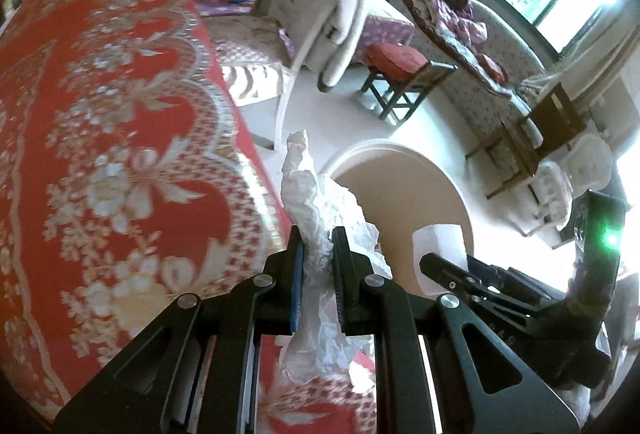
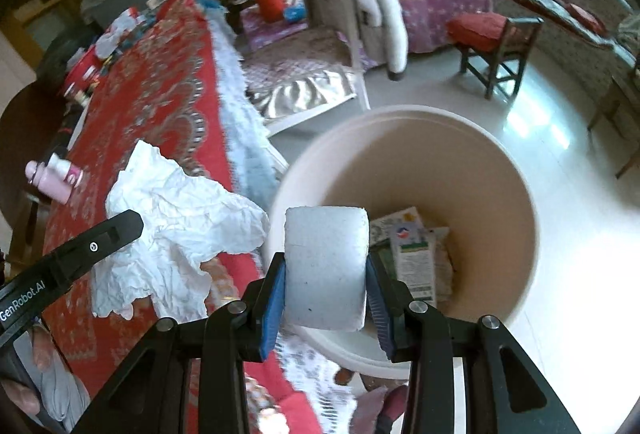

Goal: Collect trash
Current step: 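Carry the tissue and white block over the beige bucket with both tools, then open both tools to drop the tissue and block into the bucket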

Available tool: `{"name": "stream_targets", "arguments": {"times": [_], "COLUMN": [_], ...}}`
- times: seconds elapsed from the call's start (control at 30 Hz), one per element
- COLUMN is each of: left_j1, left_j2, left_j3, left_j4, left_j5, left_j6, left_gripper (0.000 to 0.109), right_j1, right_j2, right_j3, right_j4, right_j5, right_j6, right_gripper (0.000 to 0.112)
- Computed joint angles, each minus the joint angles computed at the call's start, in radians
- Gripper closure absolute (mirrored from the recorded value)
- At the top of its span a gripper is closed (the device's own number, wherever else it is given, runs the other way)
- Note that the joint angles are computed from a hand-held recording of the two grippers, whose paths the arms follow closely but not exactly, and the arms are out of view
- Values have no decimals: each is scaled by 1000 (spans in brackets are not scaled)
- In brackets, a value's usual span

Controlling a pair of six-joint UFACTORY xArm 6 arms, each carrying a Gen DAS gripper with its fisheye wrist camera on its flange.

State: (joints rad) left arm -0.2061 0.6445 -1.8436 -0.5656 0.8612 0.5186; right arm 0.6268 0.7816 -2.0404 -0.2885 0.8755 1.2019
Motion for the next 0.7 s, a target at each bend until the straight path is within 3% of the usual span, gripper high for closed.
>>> {"name": "stream_targets", "arguments": {"times": [0.47, 0.7], "left_j1": [-81, -88], "left_j2": [67, 75], "left_j3": [-54, -55], "left_j4": [79, 60], "left_j5": [-35, -32], "left_j6": [-82, -92], "left_gripper": [98, 96], "right_j1": [-39, -45], "right_j2": [-147, -154], "right_j3": [263, 279], "right_j4": [5, 13], "right_j5": [-101, -99], "right_j6": [39, 31], "right_gripper": [75, 74]}}
